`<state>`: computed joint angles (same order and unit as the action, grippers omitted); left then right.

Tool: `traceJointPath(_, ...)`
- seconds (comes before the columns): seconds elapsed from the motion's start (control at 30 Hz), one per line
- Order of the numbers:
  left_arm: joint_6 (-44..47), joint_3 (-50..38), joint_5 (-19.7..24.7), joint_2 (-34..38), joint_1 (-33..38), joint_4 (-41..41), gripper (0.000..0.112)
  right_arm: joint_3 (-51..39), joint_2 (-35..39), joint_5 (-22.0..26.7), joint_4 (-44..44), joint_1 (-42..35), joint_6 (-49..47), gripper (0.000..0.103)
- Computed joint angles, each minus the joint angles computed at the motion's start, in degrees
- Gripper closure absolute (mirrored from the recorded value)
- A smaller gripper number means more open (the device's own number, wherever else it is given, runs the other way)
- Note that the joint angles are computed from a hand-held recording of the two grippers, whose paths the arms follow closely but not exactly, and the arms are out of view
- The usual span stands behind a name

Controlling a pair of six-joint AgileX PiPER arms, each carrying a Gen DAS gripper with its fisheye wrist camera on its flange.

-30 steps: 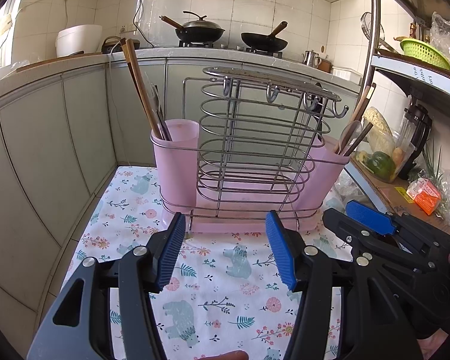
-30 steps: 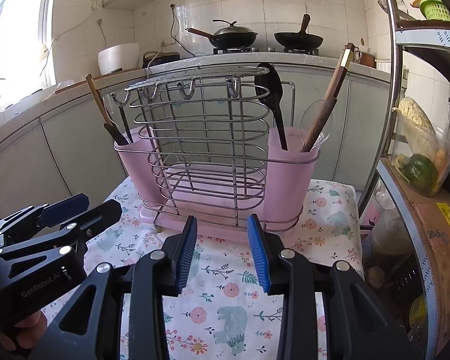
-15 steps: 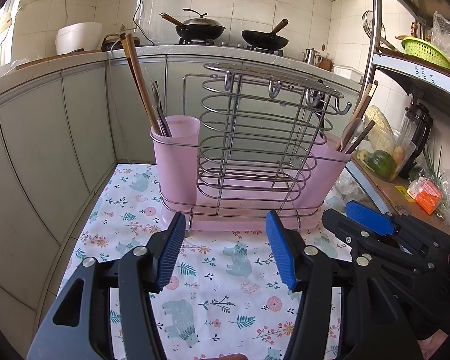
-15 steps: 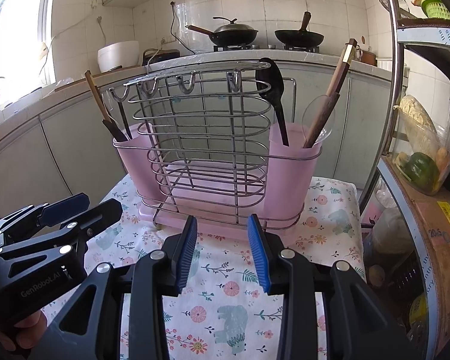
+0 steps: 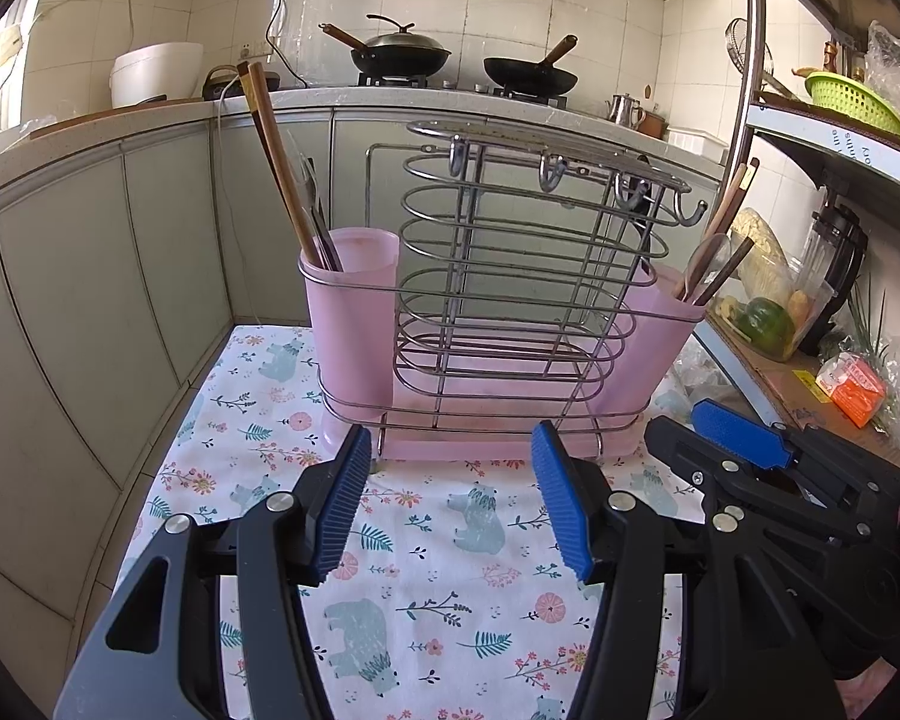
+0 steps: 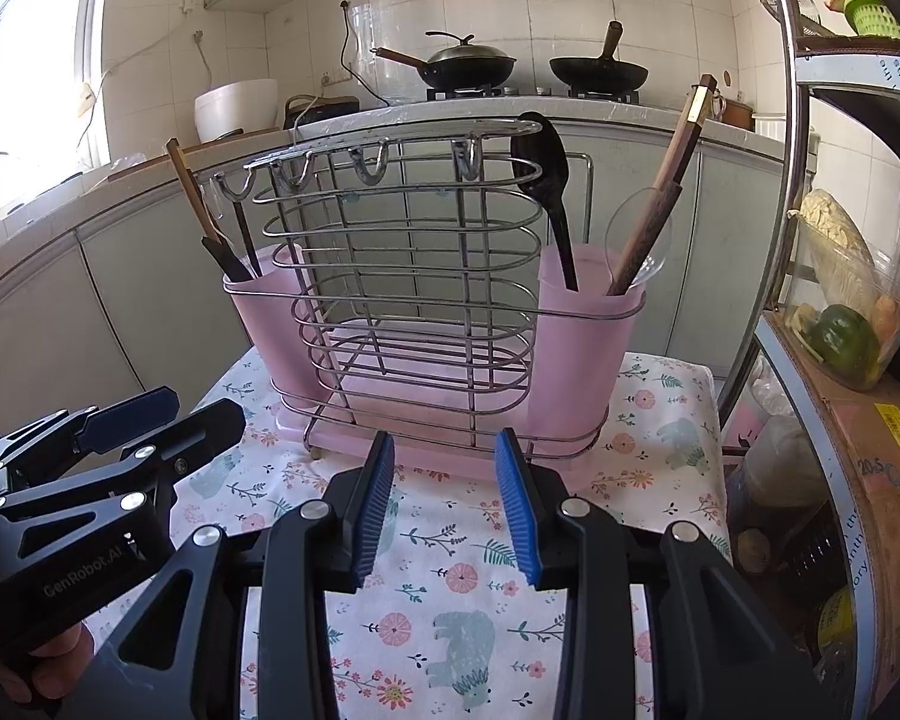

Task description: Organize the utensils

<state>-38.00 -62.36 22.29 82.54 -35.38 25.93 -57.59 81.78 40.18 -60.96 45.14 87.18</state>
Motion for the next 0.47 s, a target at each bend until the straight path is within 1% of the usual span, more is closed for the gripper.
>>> traceJointPath(0.2,-0.99,-0.32,0.21,0.32,0.10,0.81,0.056,0.29,0.19,-0.48,-0.03,-0.42,0.11,0.069)
traceJointPath(0.47,1.91,-1.01,0.64,1.04,0.62,-1.70,0.056,0.62,0.07,-1.49,0.97,-1.91,-1.33,0.069)
